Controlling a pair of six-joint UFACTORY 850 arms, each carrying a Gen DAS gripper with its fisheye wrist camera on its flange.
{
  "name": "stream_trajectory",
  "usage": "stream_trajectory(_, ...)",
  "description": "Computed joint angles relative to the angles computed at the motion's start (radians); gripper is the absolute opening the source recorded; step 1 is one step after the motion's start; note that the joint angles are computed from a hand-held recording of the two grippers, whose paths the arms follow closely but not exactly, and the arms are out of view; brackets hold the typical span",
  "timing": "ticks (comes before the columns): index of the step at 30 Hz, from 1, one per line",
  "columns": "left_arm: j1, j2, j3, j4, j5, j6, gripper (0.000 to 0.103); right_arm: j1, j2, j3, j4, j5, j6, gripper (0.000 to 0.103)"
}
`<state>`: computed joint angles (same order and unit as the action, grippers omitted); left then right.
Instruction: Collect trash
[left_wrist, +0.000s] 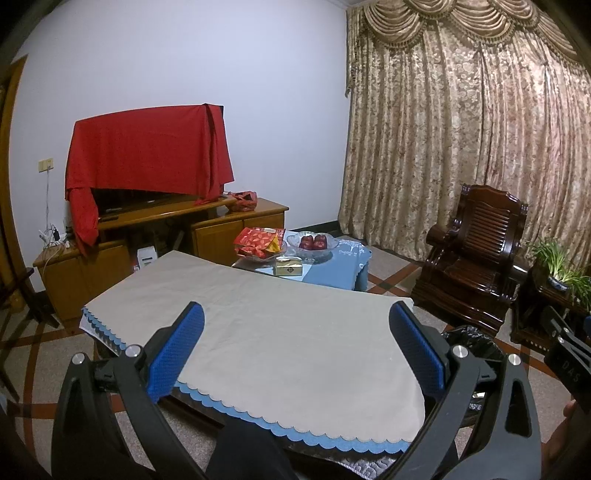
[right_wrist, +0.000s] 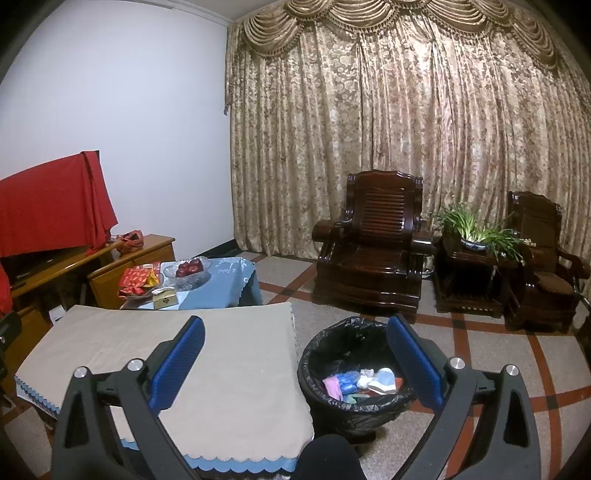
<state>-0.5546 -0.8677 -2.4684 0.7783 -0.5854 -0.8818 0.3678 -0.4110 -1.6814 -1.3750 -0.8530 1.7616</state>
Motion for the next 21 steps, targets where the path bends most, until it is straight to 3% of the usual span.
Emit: stream_trajectory(21,0.001,0.004,0.009,-0.001,0.002,-0.001,0.097,-0.003,0.007,0.014,-0.002,0.004,0.007,0.097)
